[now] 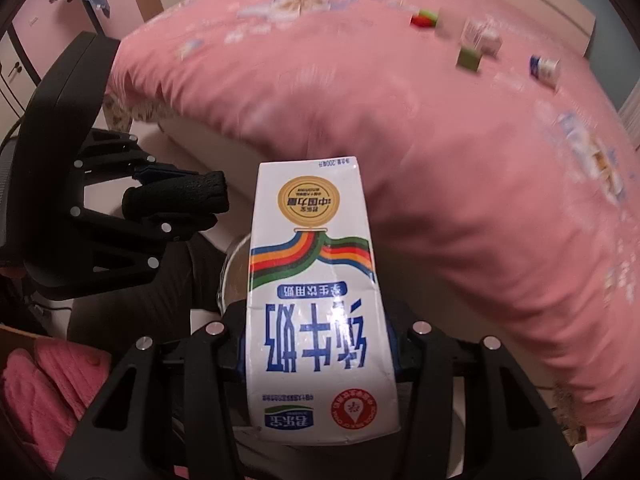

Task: Collect trash
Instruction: 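Carry the black cylinder and milk carton with both tools over the trash bin, then open the left tool over the bin while the right tool releases the milk carton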

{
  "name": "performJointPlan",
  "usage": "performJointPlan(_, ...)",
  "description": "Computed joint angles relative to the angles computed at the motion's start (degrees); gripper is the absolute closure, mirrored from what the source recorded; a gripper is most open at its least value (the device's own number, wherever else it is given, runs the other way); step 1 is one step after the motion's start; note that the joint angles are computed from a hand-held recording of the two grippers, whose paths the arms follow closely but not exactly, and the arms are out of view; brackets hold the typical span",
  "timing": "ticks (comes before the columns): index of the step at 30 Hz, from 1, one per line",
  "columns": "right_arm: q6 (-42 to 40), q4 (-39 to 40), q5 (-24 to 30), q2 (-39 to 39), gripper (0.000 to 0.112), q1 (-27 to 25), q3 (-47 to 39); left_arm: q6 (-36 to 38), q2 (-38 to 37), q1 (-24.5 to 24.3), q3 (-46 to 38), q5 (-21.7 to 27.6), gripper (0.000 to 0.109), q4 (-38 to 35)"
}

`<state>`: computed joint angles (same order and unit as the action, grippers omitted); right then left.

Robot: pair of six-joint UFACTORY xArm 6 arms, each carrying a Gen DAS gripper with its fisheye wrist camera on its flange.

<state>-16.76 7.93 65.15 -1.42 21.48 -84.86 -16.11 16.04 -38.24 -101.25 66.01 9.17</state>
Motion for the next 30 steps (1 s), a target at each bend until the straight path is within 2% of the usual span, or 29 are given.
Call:
performJointPlan(8, 0.63, 0.77, 0.72, 1.67, 0.063, 0.43, 4.84, 1.13, 3.25, 0.35, 1.89, 0.35, 0.068, -4.85)
performJointPlan(14, 1.77, 1.51, 1.67, 5.44, 0.063, 0.58, 5.92, 2.30, 8.91, 1.57, -0.79, 2.50, 0.068, -8.96)
performJointPlan(23, 4.64, 2.15, 5.61, 15.06, 0.063, 0.79, 0.54, 1.73, 17.52, 3.91, -6.37, 6.15, 0.068, -14.46)
performJointPlan(27, 4.94, 4.41, 9.28, 20.19, 0.063, -0.34, -2.98, 1.46, 19.68, 5.12, -6.87, 6.37, 0.068, -17.33)
performJointPlan(30, 4.70, 4.43, 10.01, 23.13, 0.063, -1.10, -4.19, 1.46, 22.41, 6.33, -8.91, 7.47, 0.068, -20.17)
